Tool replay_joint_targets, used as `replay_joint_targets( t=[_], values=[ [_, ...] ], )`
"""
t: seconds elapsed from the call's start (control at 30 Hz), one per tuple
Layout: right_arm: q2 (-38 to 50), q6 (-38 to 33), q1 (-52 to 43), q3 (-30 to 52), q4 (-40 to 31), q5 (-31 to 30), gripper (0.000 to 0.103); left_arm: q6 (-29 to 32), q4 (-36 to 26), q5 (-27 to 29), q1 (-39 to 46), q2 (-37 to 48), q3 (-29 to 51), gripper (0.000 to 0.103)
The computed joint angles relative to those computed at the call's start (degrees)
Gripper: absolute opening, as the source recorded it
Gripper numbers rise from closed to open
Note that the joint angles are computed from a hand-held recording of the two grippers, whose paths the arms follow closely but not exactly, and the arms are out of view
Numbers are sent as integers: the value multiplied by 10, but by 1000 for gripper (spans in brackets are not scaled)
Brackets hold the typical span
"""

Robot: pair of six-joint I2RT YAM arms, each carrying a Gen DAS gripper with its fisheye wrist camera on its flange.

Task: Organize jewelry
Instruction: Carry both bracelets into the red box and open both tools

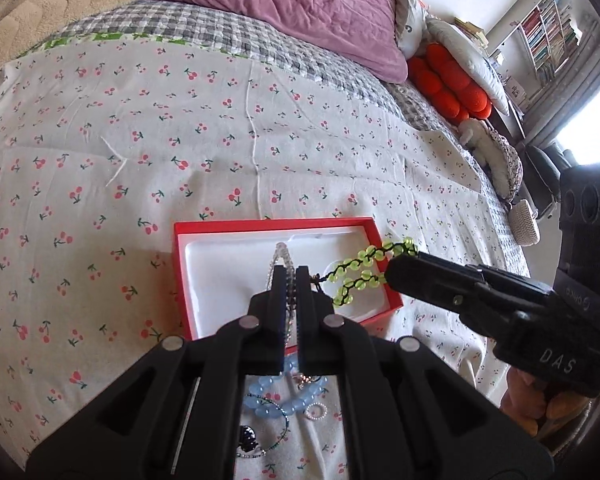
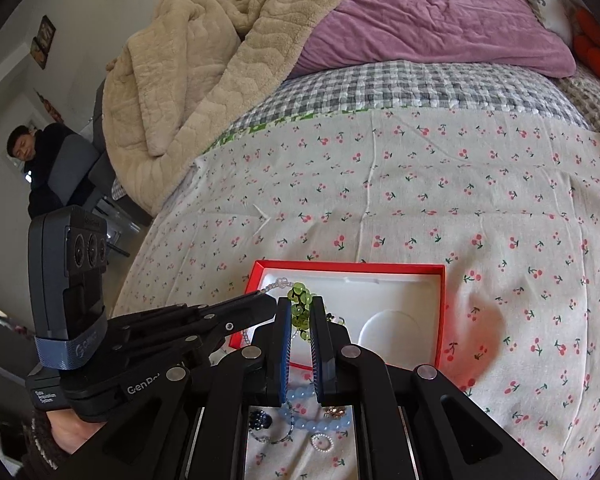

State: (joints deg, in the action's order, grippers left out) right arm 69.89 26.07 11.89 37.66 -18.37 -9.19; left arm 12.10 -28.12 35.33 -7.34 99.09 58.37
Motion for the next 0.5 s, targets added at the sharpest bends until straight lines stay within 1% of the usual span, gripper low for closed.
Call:
replay_joint_targets(
  t=[0.1, 0.23, 0.5],
  values=[
    [35, -7, 0, 6, 9, 4, 9, -1, 5, -14, 0, 23, 12, 5],
    [56, -17, -13, 5, 7, 8, 9, 2, 5, -27, 2, 44, 20, 5],
    [65, -21, -26, 3, -15, 31, 9, 4, 44, -72, -22, 25, -12, 5]
  ],
)
